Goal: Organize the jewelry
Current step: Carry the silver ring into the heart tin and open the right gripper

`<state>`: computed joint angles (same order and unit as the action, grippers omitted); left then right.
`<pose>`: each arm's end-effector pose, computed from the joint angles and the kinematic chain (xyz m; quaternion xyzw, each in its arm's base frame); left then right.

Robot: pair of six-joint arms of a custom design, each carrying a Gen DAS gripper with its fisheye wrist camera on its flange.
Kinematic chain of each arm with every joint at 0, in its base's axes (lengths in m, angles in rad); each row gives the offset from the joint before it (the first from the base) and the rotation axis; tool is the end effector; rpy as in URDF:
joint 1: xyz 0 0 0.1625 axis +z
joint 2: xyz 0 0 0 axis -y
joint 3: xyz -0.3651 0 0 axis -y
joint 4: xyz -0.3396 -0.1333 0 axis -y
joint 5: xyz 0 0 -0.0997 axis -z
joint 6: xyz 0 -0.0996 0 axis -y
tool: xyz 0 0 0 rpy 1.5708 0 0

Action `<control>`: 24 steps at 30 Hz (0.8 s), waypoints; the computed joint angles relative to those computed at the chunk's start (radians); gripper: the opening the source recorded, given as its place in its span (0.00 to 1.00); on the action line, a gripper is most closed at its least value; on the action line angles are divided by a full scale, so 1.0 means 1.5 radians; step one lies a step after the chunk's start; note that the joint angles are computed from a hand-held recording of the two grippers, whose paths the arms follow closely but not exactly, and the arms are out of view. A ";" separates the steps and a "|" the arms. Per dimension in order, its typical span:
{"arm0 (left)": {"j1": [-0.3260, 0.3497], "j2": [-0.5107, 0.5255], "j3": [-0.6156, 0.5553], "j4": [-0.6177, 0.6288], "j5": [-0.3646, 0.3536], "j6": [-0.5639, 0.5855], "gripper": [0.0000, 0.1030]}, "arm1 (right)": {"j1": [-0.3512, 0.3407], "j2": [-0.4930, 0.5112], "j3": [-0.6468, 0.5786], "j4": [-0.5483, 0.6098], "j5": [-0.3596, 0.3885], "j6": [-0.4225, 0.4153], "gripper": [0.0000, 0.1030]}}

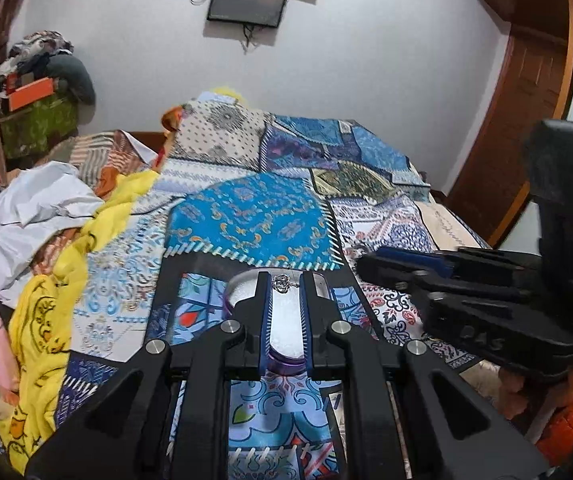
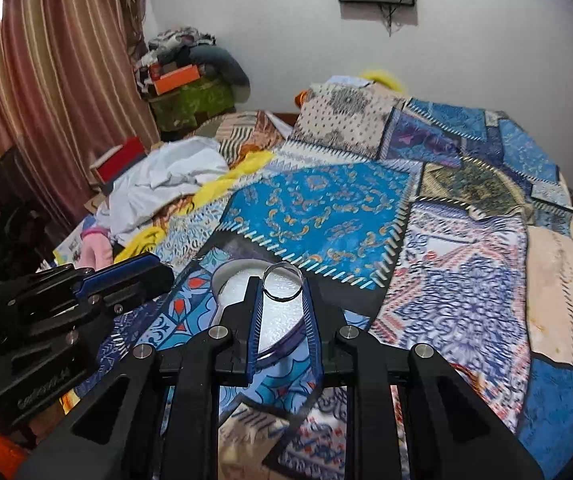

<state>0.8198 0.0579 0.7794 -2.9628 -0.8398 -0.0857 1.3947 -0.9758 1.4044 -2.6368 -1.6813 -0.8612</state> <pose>-0.3423 -0.6595 -0.1214 0.2008 0.8810 -0.3733 0.2102 0.0061 -0.6639 0.3035 0.3022 -0.8989 0.2457 0.2006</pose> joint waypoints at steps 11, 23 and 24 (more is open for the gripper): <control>0.040 0.060 -0.138 0.129 -0.038 -0.013 0.11 | 0.002 0.060 -0.079 0.092 -0.049 0.019 0.18; 0.057 0.099 -0.232 0.203 -0.057 -0.028 0.11 | 0.008 0.086 -0.101 0.113 -0.085 0.004 0.18; 0.057 0.100 -0.233 0.206 -0.056 -0.028 0.11 | 0.007 0.086 -0.101 0.110 -0.086 0.005 0.18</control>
<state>0.9057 0.2080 0.4292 -2.6537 -0.9238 -0.1278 1.4059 -0.8471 1.2532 -2.4713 -1.8107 -0.8533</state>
